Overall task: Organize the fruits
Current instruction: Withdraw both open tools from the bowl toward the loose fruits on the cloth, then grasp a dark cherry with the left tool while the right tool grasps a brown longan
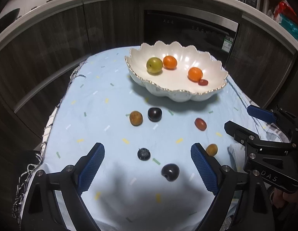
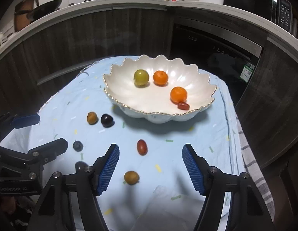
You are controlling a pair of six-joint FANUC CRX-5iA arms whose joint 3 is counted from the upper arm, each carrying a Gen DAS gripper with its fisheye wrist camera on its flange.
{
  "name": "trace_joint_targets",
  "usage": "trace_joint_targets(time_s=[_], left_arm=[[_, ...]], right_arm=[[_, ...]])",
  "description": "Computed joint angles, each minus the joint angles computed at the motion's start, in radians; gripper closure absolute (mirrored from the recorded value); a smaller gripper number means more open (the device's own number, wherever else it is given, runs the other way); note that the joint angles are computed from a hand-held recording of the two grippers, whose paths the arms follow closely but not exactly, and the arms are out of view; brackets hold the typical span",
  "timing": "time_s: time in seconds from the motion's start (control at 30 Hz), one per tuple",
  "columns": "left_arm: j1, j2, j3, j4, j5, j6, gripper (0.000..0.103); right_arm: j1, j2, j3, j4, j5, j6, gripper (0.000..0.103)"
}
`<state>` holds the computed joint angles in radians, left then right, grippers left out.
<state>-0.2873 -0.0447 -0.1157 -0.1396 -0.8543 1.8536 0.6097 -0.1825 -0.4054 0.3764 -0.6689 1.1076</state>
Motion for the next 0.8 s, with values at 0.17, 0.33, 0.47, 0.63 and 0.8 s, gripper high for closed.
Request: trace_joint_targets(time_s=[0.17, 0.33, 0.47, 0.63, 0.8], left_arm=[[0.005, 0.01, -0.019, 0.038, -0.001, -0.032, 0.02], [0.01, 0.009, -0.054, 0.08, 0.022, -0.077, 0.02], [0.008, 0.01, -0.073, 0.098, 0.04, -0.102, 0.02], [0.001, 0.023, -0.078, 0.099, 0.046, -0.12, 0.029], [-0.005, 0.028, -0.088, 0.108, 0.071, -0.15, 0.036]], right_arm=[[0.004, 0.001, -0.01, -0.017, 0.001, 0.016, 0.039], [0.003, 0.003, -0.026, -0.029, 0.012, 0.02, 0.039], [0.004, 0.004, -0.038, -0.031, 0.02, 0.017, 0.043], [0.012, -0.004, -0.061, -0.01, 0.041, 0.002, 0.044], [0.029, -0.006, -0.077, 0.007, 0.047, 0.017, 0.05]])
